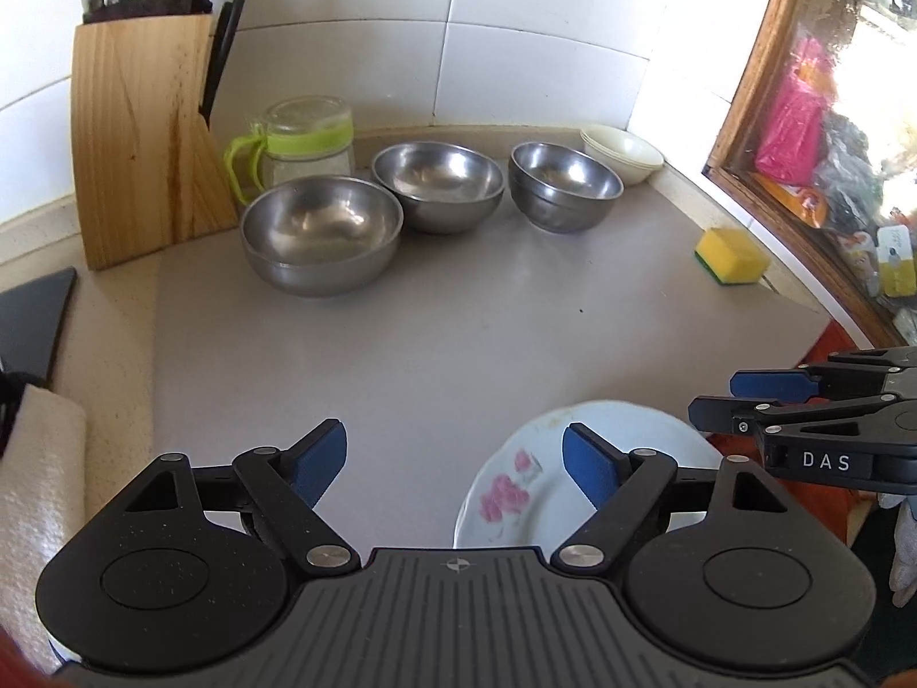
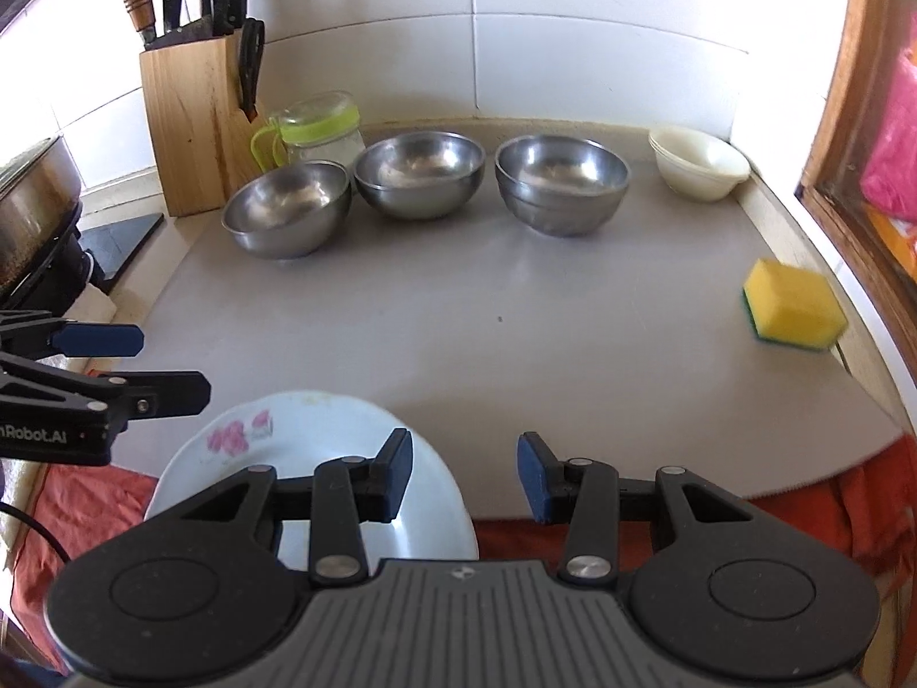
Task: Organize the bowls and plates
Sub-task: 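Move both grippers toward the row of steel bowls, then close both grippers on the rim of a steel bowl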
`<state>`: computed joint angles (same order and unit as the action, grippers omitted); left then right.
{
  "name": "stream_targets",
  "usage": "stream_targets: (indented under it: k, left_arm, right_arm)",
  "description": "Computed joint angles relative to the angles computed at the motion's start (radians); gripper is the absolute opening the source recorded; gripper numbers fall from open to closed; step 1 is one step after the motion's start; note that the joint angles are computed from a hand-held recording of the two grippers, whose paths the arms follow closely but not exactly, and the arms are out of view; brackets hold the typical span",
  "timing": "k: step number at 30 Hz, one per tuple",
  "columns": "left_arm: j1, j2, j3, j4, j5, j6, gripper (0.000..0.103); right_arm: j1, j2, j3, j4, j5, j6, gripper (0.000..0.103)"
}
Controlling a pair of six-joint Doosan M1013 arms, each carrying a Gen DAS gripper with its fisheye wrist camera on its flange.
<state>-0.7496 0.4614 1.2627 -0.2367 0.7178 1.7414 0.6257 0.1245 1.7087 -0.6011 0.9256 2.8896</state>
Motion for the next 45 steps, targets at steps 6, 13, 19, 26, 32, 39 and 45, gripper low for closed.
stream_targets:
  k: [6,13,19,26,32,39,45]
  left_arm:
    - [-0.01,0.015,-0.03,0.059,-0.014,-0.052,0.089]
    - [-0.011,0.035,-0.066,0.124,-0.008,-0.115,0.089]
    - [-0.002,0.072,-0.132,0.19,0.014,-0.184,0.089]
    - [0.006,0.145,-0.244,0.308,0.059,-0.275,0.089]
    - [0.018,0.209,-0.337,0.344,0.105,-0.308,0.089]
    - [0.03,0.284,-0.441,0.331,0.157,-0.319,0.082]
    - [0.035,0.324,-0.496,0.311,0.211,-0.297,0.07]
  right_arm:
    - [-0.022,0.004,-0.006,0.001,-0.042,-0.042,0.044]
    - [-0.051,0.018,-0.026,0.003,-0.088,-0.095,0.044]
    - [-0.099,0.051,-0.072,0.056,-0.14,-0.18,0.044]
    - [-0.152,0.123,-0.158,0.152,-0.184,-0.265,0.044]
    - [-0.185,0.195,-0.237,0.227,-0.171,-0.325,0.044]
    - [-0.212,0.25,-0.287,0.278,-0.151,-0.344,0.044]
    - [-0.228,0.272,-0.308,0.369,-0.143,-0.416,0.04]
